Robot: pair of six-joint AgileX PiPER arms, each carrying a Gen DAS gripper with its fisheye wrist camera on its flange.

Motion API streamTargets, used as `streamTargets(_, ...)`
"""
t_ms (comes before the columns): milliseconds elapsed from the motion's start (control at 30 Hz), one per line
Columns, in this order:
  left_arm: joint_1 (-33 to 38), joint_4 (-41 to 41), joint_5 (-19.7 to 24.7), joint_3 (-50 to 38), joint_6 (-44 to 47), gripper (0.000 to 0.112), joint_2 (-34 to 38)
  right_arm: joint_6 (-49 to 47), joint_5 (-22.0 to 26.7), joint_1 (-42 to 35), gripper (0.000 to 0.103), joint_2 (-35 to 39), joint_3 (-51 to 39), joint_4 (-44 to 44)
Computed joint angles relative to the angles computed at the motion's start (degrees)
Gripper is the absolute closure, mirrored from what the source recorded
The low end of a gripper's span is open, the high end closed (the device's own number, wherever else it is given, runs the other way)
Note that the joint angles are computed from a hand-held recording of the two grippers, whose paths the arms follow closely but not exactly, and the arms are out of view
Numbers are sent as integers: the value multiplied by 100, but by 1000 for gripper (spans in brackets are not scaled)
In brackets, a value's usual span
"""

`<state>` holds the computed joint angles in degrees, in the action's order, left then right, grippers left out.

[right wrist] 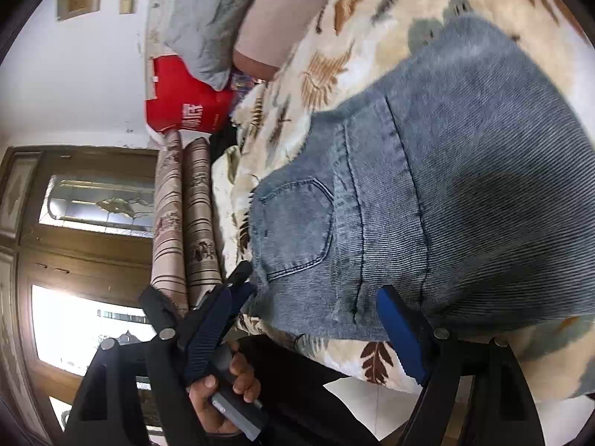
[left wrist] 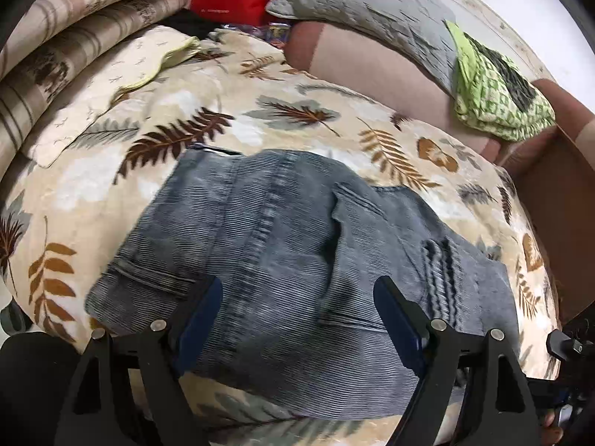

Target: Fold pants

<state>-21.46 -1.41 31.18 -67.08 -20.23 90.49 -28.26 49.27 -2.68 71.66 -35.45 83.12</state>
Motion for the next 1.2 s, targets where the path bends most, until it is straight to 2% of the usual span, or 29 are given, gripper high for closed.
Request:
streamTargets(67, -251, 213, 27, -59, -170, 29, -51, 137, 190, -429, 20, -381, 328, -92)
streamTargets(200, -908, 649, 99, -255, -451, 29, 8, 565, 1028, -2030, 20, -1345, 1143, -502)
streamTargets(300, -1533, 925, 199, -629, -581, 29, 341, 458, 1550, -2775, 20, -1533, 1595, -313)
streamTargets(333, -1703, 969, 218, -762, -539, 29, 455, 347, 1572, -2743, 20, -1452, 1650, -218)
streamTargets(400, -1935, 1037, 325, -984, -434, 29, 677, 235, 1436, -2576, 20, -1362, 1756, -7)
streamTargets(467, -2190, 1619, 518, -1202, -804, 29, 964, 176, 1124, -2368, 20, -1210, 1781, 78)
streamTargets(533, -2399, 2301, 1104, -1530, -1064, 29, 1476, 439, 771, -2370, 22, -1180, 1906, -73)
streamTargets(567, -2404, 2405, 1233, -1547, -1108, 27, 1588, 350, 793, -2488, 24, -1117, 2019, -11)
streamTargets(633, -2308, 2375, 858, -1212, -1172, 26, 1454, 522, 783, -2626, 42, -1189, 2002, -322)
streamTargets(700, -2396, 2631, 852, -1156, -1340, 26, 1431, 859, 720, -2586, 49, -1323, 1879, -717)
streamTargets(867, -2361, 2571, 709, -1026, -1293, 26, 1368, 2001, 1018, -2379, 47, -1912, 1105, -1837)
streamTargets(933, -2392, 2650, 677, -984, -1380, 25, 1357, 1896, 1160, -2437, 45, -1960, 789, -1743)
streamTargets(1000, -2358, 2548, 696, -1057, -1296, 26, 1393, 1386, 1055, -2374, 39, -1650, 549, -1402)
streamTargets(1067, -2286, 2307, 754, -1153, -1112, 26, 1401, 987, 724, -2241, 36, -1127, 503, -1215)
streamTargets(1100, -2257, 2165, 807, -1221, -1039, 26, 1397, 965, 485, -2047, 36, -748, 443, -1349)
streamTargets(1133, -2216, 1971, 790, -1209, -966, 26, 1259, 806, 354, -1999, 42, -368, 601, -1323)
streamTargets(1200, -2221, 1897, 460, -994, -975, 26, 894, 456, 625, -2364, 42, -295, 772, -1029)
